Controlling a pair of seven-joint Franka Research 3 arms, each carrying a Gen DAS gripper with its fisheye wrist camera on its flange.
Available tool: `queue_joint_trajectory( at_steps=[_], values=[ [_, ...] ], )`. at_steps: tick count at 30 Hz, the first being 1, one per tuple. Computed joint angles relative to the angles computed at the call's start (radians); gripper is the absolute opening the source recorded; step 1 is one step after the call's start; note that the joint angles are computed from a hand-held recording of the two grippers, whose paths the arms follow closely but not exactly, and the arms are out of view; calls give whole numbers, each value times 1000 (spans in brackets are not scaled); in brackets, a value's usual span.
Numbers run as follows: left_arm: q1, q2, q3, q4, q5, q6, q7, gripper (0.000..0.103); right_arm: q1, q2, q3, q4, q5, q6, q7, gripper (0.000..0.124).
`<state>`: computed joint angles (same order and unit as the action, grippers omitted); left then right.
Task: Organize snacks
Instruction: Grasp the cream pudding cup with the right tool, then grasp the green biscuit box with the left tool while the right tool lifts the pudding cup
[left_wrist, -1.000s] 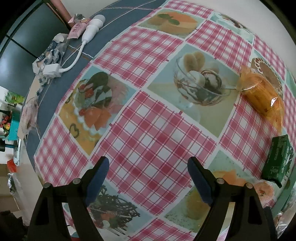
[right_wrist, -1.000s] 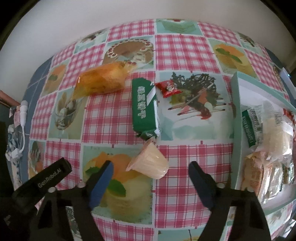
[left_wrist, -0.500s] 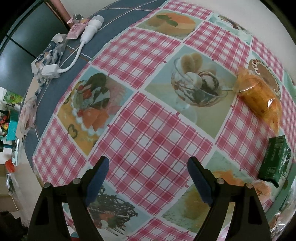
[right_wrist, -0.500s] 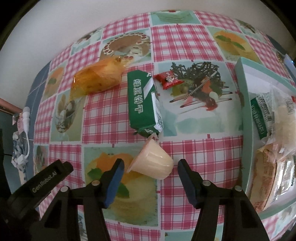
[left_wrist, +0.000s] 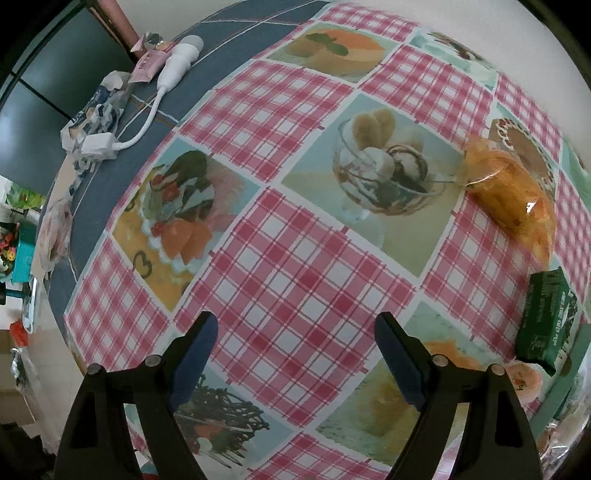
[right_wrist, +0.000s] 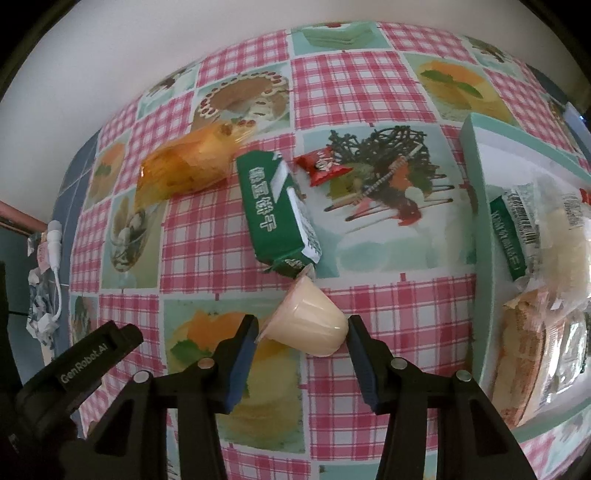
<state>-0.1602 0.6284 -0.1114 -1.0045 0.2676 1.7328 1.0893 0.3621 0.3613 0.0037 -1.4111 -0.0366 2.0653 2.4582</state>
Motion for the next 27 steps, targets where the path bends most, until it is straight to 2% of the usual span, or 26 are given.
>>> queue_joint_trajectory(
  at_steps=[22, 27],
  values=[
    [-60, 9, -22, 84, -23, -25, 14, 87, -25, -107, -3, -64, -65, -31, -18, 52],
    [-81, 45, -33, 163, -47, -34, 18, 87, -39, -141, -6, -86, -96, -14, 2, 52]
  ],
)
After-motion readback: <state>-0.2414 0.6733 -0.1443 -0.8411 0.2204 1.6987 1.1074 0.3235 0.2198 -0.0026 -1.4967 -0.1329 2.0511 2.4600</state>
